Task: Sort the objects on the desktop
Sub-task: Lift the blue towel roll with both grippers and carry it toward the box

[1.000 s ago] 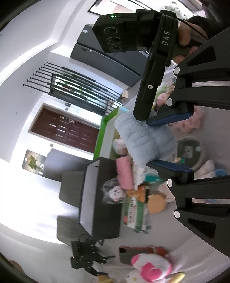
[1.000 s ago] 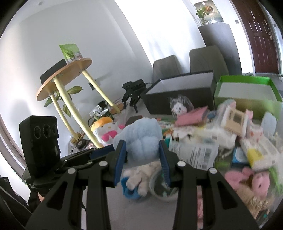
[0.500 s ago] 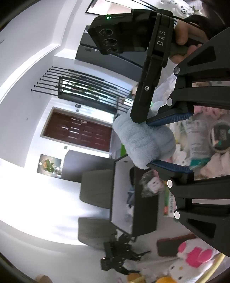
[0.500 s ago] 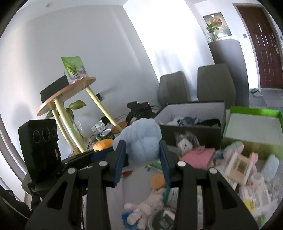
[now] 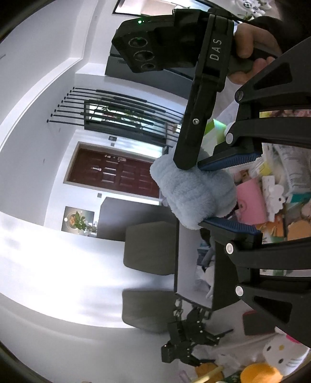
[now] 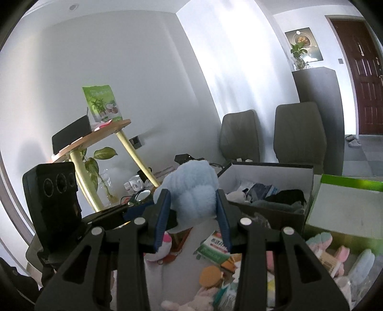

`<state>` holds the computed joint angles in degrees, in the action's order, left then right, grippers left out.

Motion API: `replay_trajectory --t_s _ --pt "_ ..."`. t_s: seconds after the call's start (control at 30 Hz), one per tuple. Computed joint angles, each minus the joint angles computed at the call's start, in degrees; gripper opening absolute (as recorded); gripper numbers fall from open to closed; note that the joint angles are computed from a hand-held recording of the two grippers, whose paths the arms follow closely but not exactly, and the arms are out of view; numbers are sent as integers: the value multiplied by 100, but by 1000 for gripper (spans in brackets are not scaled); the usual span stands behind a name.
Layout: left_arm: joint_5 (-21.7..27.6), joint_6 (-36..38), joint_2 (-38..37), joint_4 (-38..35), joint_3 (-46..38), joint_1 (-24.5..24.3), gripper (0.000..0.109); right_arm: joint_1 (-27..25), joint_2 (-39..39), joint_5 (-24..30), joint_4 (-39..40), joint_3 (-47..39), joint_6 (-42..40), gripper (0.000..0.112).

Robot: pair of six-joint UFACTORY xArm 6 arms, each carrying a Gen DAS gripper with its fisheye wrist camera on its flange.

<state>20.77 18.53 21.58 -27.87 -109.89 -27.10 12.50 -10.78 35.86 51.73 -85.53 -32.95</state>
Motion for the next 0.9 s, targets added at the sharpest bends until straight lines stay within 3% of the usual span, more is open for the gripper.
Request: replay_trajectory --t_s 0.3,0.9 --pt "198 -195 520 268 -846 133 40 -10 579 71 -42 -734 173 39" --pt "797 -588 1770 730 -2842 421 40 91 1706 285 -999 -2240 1218 39"
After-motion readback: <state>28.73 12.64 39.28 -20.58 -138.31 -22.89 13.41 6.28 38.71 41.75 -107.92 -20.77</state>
